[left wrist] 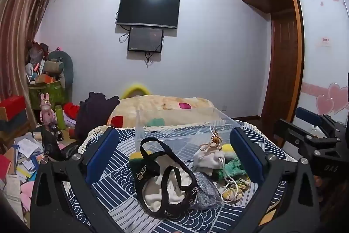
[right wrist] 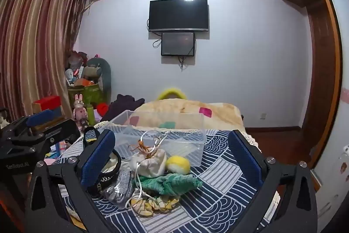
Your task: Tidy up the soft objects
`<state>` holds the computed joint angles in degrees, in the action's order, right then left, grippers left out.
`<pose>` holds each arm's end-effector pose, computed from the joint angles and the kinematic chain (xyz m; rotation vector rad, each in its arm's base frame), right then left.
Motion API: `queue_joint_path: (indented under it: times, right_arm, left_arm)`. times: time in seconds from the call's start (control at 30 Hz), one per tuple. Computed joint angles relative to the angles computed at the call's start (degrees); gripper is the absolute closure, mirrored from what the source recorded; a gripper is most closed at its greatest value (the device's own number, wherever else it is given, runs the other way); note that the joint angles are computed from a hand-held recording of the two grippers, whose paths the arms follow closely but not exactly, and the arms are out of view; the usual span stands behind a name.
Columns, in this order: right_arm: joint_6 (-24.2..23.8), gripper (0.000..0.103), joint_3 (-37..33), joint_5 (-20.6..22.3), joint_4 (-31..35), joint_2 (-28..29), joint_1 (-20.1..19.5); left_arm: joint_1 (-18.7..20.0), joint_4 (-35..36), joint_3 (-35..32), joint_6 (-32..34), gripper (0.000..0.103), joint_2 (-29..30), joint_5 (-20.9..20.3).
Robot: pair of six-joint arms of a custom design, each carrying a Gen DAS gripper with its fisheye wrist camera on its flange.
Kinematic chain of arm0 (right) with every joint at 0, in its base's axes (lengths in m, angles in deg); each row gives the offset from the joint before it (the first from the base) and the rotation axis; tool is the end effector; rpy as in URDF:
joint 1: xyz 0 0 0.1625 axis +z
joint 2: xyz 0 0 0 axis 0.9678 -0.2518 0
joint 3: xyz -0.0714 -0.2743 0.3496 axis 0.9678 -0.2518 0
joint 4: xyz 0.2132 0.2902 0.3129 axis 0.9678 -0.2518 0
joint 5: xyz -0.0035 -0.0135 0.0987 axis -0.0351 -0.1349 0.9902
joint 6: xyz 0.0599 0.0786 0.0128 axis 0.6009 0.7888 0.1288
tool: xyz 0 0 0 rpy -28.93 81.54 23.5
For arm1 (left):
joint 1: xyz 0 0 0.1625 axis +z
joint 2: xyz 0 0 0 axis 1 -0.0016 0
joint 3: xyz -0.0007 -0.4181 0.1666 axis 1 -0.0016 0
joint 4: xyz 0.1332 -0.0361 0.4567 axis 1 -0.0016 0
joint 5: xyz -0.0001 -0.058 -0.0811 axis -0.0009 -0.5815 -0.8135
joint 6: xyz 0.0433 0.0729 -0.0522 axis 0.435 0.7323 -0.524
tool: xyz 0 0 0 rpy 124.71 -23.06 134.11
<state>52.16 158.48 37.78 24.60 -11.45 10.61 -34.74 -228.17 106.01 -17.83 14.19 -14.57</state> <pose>0.0544 -0.7616 0.3819 0.4011 -1.7577 1.5367 -0.4236 -0.8756 -0.0171 1.2678 2.3855 -1.3759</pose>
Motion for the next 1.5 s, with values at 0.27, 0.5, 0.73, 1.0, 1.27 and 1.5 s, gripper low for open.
queue_joint_path:
  times: [0.27, 0.5, 0.73, 1.0, 1.27, 1.5]
  right_arm:
    - [0.13, 0.000, 1.10, -1.71, -1.22, -0.64, -0.02]
    - [0.20, 0.000, 1.16, -1.45, -1.42, -0.67, 0.13]
    - [0.27, 0.000, 1.41, -1.61, -1.57, -0.96, 0.25]
    - [0.35, 0.000, 1.63, -1.70, -1.61, -1.10, 0.32]
    - [0.24, 0.000, 1.75, -1.70, -1.91, -1.13, 0.47]
    - [0.24, 0.000, 2.05, -1.78, -2.21, -1.22, 0.49]
  left_arm:
    - [-0.46, -0.59, 0.45, 2.20, 0.000, -0.23, 0.93]
    - [-0.58, -1.16, 1.28, 2.50, 0.000, -0.57, 1.00]
    - [-0.67, -1.10, 1.43, 2.61, 0.000, -0.68, 1.01]
    - [-1.19, -1.59, 1.64, 2.98, 0.000, -0.75, 1.10]
    - [-1.11, -2.63, 3.23, 2.55, 0.000, -1.48, 0.62]
    - [-0.98, -2.35, 3.71, 2.11, 0.000, -1.99, 0.10]
